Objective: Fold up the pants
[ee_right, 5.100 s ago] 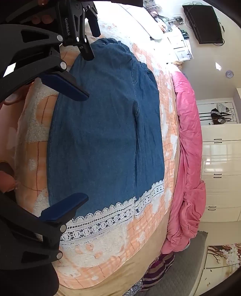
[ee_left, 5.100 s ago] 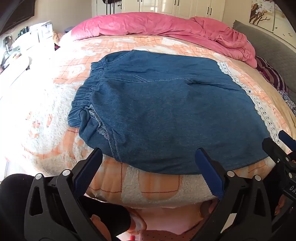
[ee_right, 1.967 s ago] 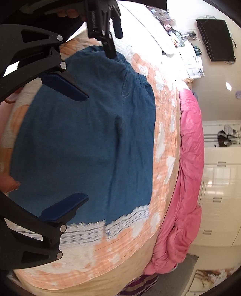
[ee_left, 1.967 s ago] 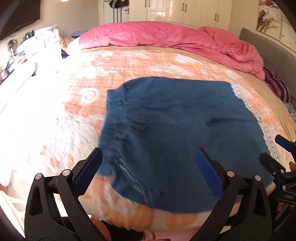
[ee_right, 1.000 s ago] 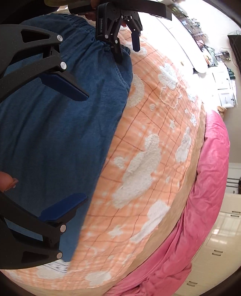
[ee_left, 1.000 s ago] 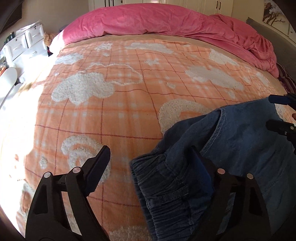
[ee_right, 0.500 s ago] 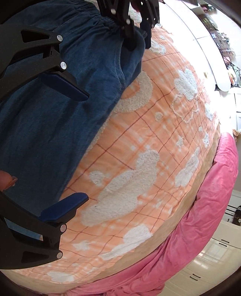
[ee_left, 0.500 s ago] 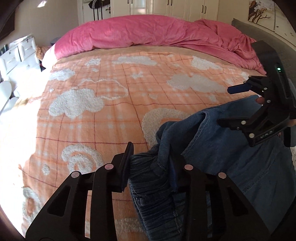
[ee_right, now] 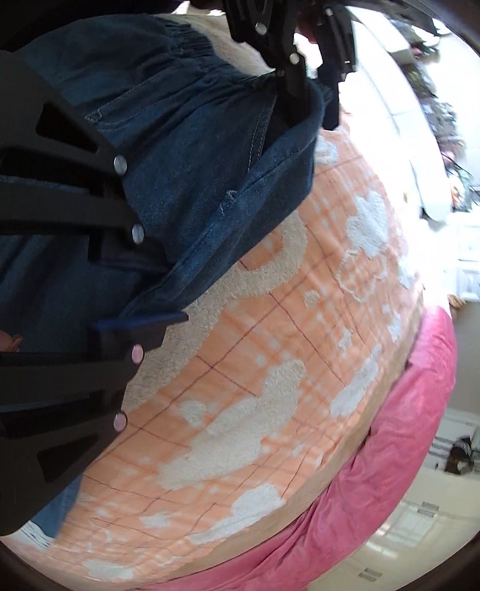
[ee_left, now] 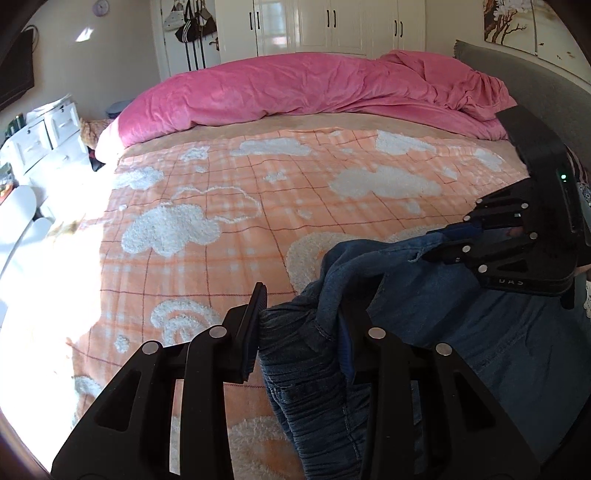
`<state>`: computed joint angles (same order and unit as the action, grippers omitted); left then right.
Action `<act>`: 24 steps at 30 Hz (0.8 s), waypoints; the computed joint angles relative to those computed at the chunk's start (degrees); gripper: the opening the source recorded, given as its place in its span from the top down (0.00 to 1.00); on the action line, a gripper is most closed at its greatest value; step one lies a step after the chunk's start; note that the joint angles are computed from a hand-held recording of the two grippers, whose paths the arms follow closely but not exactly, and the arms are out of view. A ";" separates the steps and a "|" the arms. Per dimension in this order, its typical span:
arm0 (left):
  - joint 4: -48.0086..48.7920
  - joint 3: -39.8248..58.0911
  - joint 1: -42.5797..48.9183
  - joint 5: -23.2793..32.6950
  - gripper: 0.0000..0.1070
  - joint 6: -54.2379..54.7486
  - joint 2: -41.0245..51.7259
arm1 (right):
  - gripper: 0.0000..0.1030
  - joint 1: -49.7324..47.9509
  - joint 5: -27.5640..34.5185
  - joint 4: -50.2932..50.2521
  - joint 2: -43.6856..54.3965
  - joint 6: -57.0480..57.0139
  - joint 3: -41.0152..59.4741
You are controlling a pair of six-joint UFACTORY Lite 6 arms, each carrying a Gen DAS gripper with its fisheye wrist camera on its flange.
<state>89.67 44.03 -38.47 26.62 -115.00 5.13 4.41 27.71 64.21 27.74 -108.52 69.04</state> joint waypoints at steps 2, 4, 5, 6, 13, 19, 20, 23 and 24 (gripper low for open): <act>-0.20 -0.80 -0.92 0.64 0.75 -0.01 -1.24 | 0.91 -2.30 2.02 5.77 -4.21 -4.95 -4.35; -1.15 -1.07 -2.40 2.01 0.74 0.89 -2.24 | 0.92 -4.23 3.54 8.72 -8.39 -7.13 -8.25; -1.66 -1.14 -3.11 2.52 0.74 1.43 -2.62 | 0.92 -5.36 4.45 9.75 -10.90 -7.63 -10.54; -2.33 -1.21 -4.01 3.27 0.74 2.14 -3.05 | 0.92 -6.53 5.43 10.50 -13.44 -8.01 -12.88; -12.54 -3.26 -11.01 7.34 0.73 9.16 -8.65 | 0.92 -14.38 11.59 10.32 -30.19 -10.78 -28.92; -21.09 -6.65 -22.40 16.87 0.72 10.99 -14.19 | 0.92 -22.28 19.75 4.64 -44.56 -10.45 -41.75; -22.73 -7.49 -23.62 16.97 0.72 10.95 -14.93 | 0.92 -23.79 20.87 3.24 -47.79 -10.57 -44.40; -27.32 -9.79 -27.47 17.27 0.72 10.50 -16.50 | 0.91 -27.91 24.49 -1.16 -53.41 -9.86 -49.47; -28.69 -10.09 -28.69 17.66 0.72 10.61 -16.47 | 0.91 -29.14 25.04 -2.21 -56.02 -10.35 -51.76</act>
<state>60.98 33.94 -67.16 44.28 -104.39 -11.34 -24.73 52.75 62.00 -28.28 -118.87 17.28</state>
